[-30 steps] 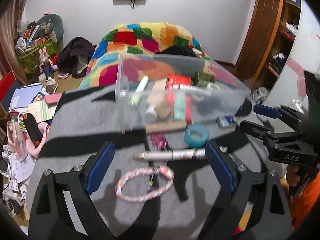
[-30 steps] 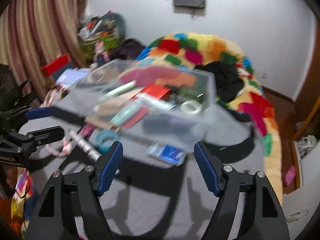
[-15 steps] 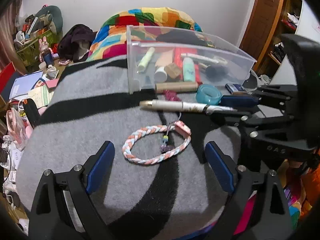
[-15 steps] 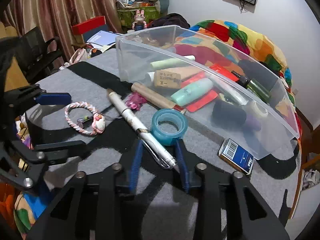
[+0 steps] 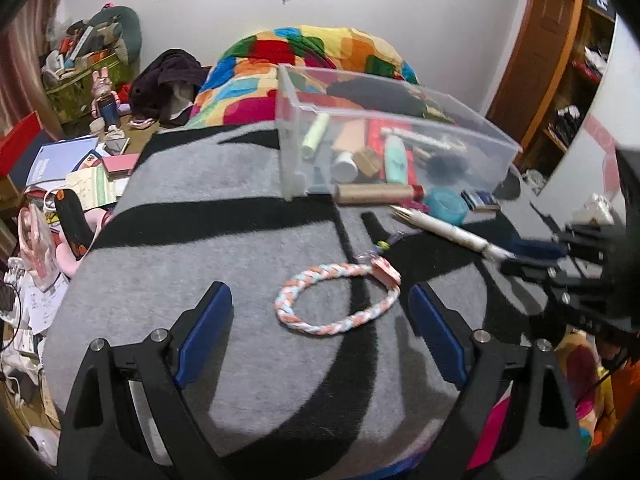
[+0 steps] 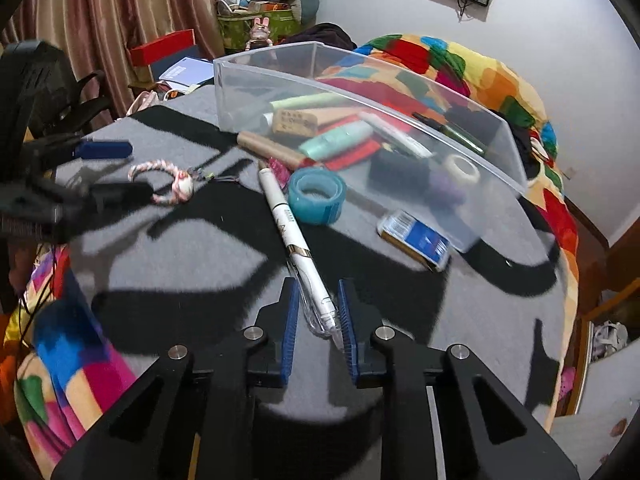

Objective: Organize objects
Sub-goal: 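Grasp the white pen with the right tool while the left tool grasps the braided bracelet, then carry the pen and braided bracelet into the clear box and release both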

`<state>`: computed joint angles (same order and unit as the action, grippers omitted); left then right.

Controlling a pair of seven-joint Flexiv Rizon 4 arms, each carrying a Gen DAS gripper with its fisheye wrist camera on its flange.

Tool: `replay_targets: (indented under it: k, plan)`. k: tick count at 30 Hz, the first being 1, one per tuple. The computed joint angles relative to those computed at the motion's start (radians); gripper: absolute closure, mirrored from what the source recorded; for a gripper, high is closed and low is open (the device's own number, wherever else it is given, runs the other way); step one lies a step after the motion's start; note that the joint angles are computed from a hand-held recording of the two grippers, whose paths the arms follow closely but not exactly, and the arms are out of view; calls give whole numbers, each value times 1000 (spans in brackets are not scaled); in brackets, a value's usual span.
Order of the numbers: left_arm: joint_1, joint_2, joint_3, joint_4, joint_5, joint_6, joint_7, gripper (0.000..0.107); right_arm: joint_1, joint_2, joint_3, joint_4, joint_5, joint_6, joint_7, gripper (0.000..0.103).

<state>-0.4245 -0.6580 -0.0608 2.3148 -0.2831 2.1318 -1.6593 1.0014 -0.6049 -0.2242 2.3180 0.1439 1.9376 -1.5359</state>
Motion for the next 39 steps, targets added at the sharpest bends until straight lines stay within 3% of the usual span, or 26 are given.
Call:
replay_targets:
  k: [4,7,10,13,17,23,27,29,33,35,39]
  plan:
    - [-8,9,17,-11,-14,-38,20,32,14,10,-10,28,20,15,-7,86]
    - [-14,-1,36,-40,-1,-106,35,41,-49,26,42,29,0,11,-4,85]
    - [-127,-21,117,-59,-99,-108,101,43,-112,37,95,24,-27,4,11,85]
    - [-160,-34,134,-67,-131,-96,133,45,-103,36,87,19,-26,10,12,83]
    - [-149,-15,123,-75,-148,-139,168,51,-103,31,89,3,-28,13,17,69]
    - [-15,28,4,-52,-30,-107,101,51,-111,19,99,-17,-18,31,29,67]
    - [-68,10,27,-90,-32,-148,121,51,-86,-7,76,-45,-13,18,31,67]
    - [-152,-20,91,-127,-95,-184,132,54,-57,-26,48,-60,-6,0,35,67]
    - [-283,-64,193,-159,-182,-172,145,65,-131,-40,120,-67,-45,22,57,86]
    - [-304,-72,203,-159,-212,-153,150,73,-127,-38,123,-60,-46,33,56,89]
    - [-228,-57,132,-123,-186,-108,143,97,-169,-29,174,-44,-63,60,58,92]
